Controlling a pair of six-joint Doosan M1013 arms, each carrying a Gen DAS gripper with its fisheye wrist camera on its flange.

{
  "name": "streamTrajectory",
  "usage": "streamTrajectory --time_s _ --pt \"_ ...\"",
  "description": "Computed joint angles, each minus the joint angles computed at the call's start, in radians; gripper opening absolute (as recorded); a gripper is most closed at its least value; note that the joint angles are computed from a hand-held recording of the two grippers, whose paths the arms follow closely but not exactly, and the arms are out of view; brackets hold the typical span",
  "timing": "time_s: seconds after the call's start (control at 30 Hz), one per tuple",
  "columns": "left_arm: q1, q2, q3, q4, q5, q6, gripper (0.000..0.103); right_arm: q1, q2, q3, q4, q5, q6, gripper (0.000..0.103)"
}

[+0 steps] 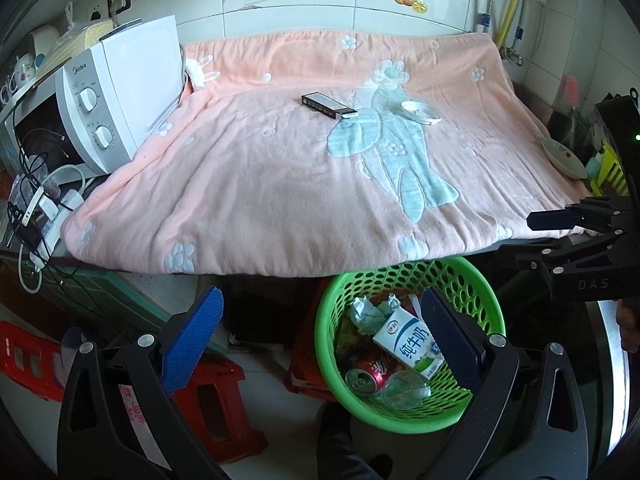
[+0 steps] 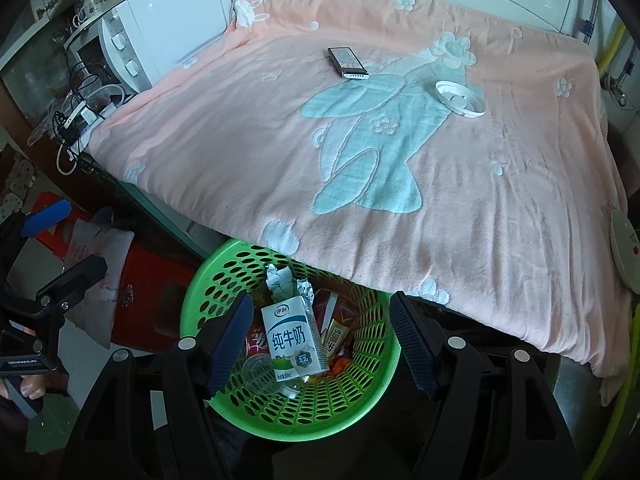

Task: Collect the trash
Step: 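Move the left tool toward the black box while the right tool approaches the white cup lid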

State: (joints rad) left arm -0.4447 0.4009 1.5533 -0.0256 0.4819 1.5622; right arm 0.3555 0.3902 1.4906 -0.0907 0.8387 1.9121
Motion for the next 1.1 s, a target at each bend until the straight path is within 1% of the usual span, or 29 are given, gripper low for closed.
streamTrajectory --time_s 0.2,0.4,0.47,0.53,0.6,0.67,0.83,0.9,0.93,1.1 --pt "-0.001 0.023 -0.041 0.036 0.020 -0.029 0.098 -0.016 0.011 -0.020 -0.013 0.006 0.014 0.069" --pt "0.002 0.058 -0.100 0.050 0.044 -0.029 0.098 -0.047 0.037 -0.060 -0.013 0.024 0.026 0.070" --pt "0.003 0.073 -0.123 0.054 0.053 -0.030 0.098 -0.061 0.050 -0.079 -0.012 0.030 0.031 0.074" --pt "0.005 0.095 -0.156 0.056 0.069 -0.034 0.098 -0.074 0.067 -0.106 -0.026 0.041 0.041 0.074" --pt "0.008 0.117 -0.189 0.054 0.083 -0.033 0.098 -0.089 0.089 -0.138 -0.039 0.057 0.049 0.075" --pt "0.010 0.141 -0.226 0.055 0.101 -0.037 0.098 -0.104 0.112 -0.173 -0.047 0.068 0.054 0.080" --pt "0.020 0.209 -0.335 0.039 0.147 -0.022 0.098 -0.149 0.179 -0.273 -0.028 0.106 0.048 0.080" --pt "0.023 0.236 -0.380 0.023 0.169 -0.011 0.098 -0.166 0.210 -0.319 -0.031 0.121 0.054 0.087" --pt "0.025 0.250 -0.403 0.013 0.179 -0.002 0.098 -0.174 0.227 -0.343 -0.033 0.131 0.053 0.089" --pt "0.034 0.322 -0.526 -0.003 0.238 0.018 0.098 -0.209 0.313 -0.467 -0.032 0.188 0.041 0.089"
